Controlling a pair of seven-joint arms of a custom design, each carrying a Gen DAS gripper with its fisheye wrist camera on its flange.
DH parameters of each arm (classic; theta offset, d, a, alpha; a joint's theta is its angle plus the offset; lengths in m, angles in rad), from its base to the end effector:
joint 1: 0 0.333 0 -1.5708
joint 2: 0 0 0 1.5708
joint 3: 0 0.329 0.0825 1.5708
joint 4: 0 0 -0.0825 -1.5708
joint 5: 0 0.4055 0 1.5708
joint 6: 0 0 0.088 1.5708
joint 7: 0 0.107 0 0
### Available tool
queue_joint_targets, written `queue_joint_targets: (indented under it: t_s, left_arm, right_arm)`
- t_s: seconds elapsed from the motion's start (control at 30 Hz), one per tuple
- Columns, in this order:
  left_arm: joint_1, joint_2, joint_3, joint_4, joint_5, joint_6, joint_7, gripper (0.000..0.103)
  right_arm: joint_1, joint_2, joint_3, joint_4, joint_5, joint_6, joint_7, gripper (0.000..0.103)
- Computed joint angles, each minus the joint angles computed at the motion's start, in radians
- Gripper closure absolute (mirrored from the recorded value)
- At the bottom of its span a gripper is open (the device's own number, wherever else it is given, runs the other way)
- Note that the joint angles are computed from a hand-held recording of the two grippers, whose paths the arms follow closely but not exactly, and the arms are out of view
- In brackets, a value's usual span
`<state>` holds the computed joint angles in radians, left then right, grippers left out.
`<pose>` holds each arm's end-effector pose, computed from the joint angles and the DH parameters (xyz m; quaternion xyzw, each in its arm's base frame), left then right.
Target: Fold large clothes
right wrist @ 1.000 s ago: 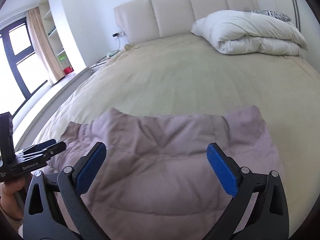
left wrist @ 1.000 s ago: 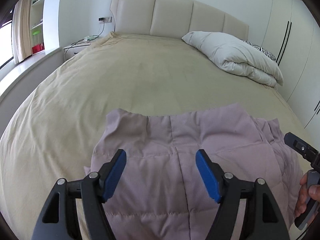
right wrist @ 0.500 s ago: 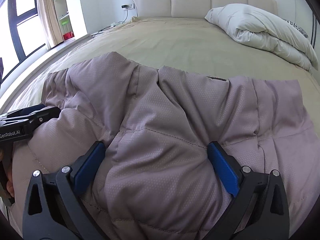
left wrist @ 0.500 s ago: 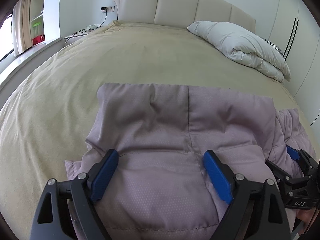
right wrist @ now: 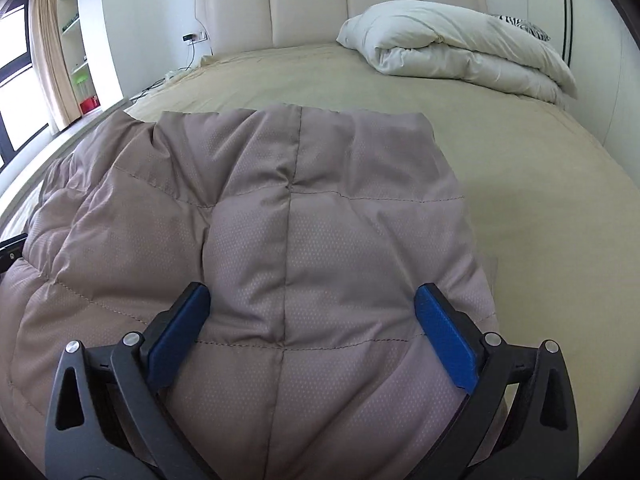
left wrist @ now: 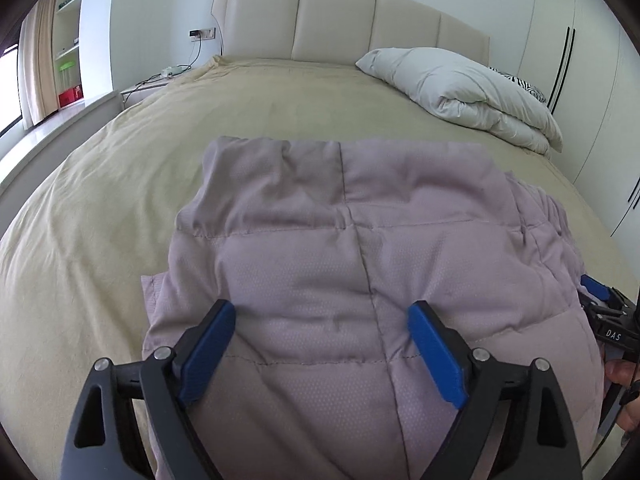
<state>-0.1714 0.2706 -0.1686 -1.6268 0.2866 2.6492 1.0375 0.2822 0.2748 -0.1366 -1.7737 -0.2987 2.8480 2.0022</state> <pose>0.6755 -0.2317 0.5596 -0.6606 0.6489 -0.3140 0.2095 0.6920 0.1272 0.5015 -0.6433 0.6530 -0.2807 0.2847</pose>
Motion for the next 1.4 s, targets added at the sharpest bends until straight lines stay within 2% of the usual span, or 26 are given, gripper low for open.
queue_joint_targets:
  t_s: [0.07,0.1,0.17,0.23,0.27,0.33,0.4,0.43,0.47,0.5,0.53,0.57,0.63,0.7,0.83,0.87,0.93,1.0,1.1,1.17,1.2,1.27,1.4]
  left_arm:
    - [-0.008,0.014,0.005,0.025,0.011,-0.031,-0.011,0.010]
    - [-0.018,0.012,0.010,0.038,0.029,-0.061,-0.021,0.010]
    - [-0.016,-0.014,-0.002,0.037,0.007,-0.099,-0.020,0.018]
    - [0.003,-0.066,-0.025,-0.023,-0.062,-0.034,0.009,0.018]
    - [-0.004,-0.087,-0.020,-0.047,-0.042,-0.009,-0.008,0.018]
    - [-0.022,-0.105,-0.009,-0.071,0.019,0.023,-0.053,0.017]
    - [-0.025,-0.077,-0.016,-0.051,0.024,-0.010,-0.031,0.015]
    - [-0.022,-0.057,-0.021,-0.042,0.007,-0.027,-0.009,0.012]
    - [-0.019,-0.050,-0.018,-0.054,0.005,-0.002,-0.011,0.008]
    - [-0.013,-0.048,-0.019,-0.066,-0.011,0.023,-0.011,0.007]
    - [-0.004,-0.044,-0.025,-0.062,-0.038,0.020,0.005,0.005]
    - [-0.001,-0.041,-0.028,-0.052,-0.051,0.007,0.022,0.005]
    - [0.001,-0.050,-0.031,-0.046,-0.065,-0.019,0.050,0.005]
    - [0.010,-0.087,-0.031,-0.076,-0.094,-0.017,0.059,0.006]
    - [0.054,-0.237,-0.025,-0.248,-0.234,0.086,0.135,0.006]
    - [0.063,-0.273,-0.016,-0.291,-0.294,0.113,0.172,0.002]
    - [0.062,-0.324,0.017,-0.352,-0.524,0.134,0.339,0.000]
    - [0.058,-0.335,0.061,-0.356,-0.740,0.061,0.470,0.000]
    - [0.070,-0.332,0.105,-0.359,-1.056,-0.027,0.624,0.000]
    - [0.088,-0.311,0.114,-0.345,-1.240,-0.102,0.698,0.000]
    - [0.100,-0.299,0.110,-0.339,-1.286,-0.130,0.713,0.000]
    - [0.118,-0.271,0.092,-0.318,-1.296,-0.169,0.722,0.000]
    - [0.139,-0.228,0.053,-0.279,-1.242,-0.212,0.710,0.000]
  right_arm:
    - [0.038,0.005,-0.043,0.004,-0.086,-0.008,0.066,0.000]
    - [0.040,0.003,-0.046,0.000,-0.102,-0.007,0.078,0.000]
    - [0.008,-0.011,-0.014,-0.009,-0.060,-0.020,0.040,0.000]
    - [0.000,-0.035,0.008,0.012,-0.025,-0.114,0.026,0.000]
    - [0.014,-0.056,0.000,0.005,-0.026,-0.126,0.058,0.000]
    - [-0.005,-0.124,0.043,-0.071,-0.002,-0.017,0.089,0.000]
    - [0.001,-0.164,0.060,-0.121,-0.033,0.037,0.126,0.000]
    - [-0.001,-0.165,0.081,-0.126,-0.024,0.033,0.098,0.000]
    - [-0.005,-0.149,0.106,-0.111,0.007,-0.009,0.033,0.000]
    - [0.024,-0.116,0.097,-0.074,-0.017,-0.072,0.024,0.000]
    - [0.032,-0.096,0.093,-0.062,-0.093,-0.079,0.077,0.000]
    - [0.040,-0.093,0.081,-0.075,-0.124,-0.041,0.113,0.000]
    - [0.018,-0.104,0.102,-0.081,-0.045,-0.045,0.054,0.000]
    - [-0.026,-0.127,0.143,-0.097,0.110,-0.042,-0.096,0.000]
    - [-0.086,-0.238,0.193,-0.197,0.494,0.018,-0.397,0.000]
    - [-0.094,-0.266,0.186,-0.219,0.580,0.031,-0.456,0.000]
    - [-0.109,-0.306,0.156,-0.243,0.738,0.022,-0.558,0.000]
    - [-0.133,-0.323,0.118,-0.244,0.846,-0.040,-0.609,0.000]
    - [-0.188,-0.305,0.073,-0.208,0.913,-0.211,-0.571,0.000]
    - [-0.223,-0.275,0.055,-0.181,0.992,-0.319,-0.592,0.000]
    - [-0.237,-0.266,0.054,-0.184,1.051,-0.342,-0.626,0.000]
    - [-0.262,-0.235,0.055,-0.170,1.166,-0.408,-0.699,0.000]
    - [-0.284,-0.206,0.079,-0.157,1.272,-0.424,-0.788,0.000]
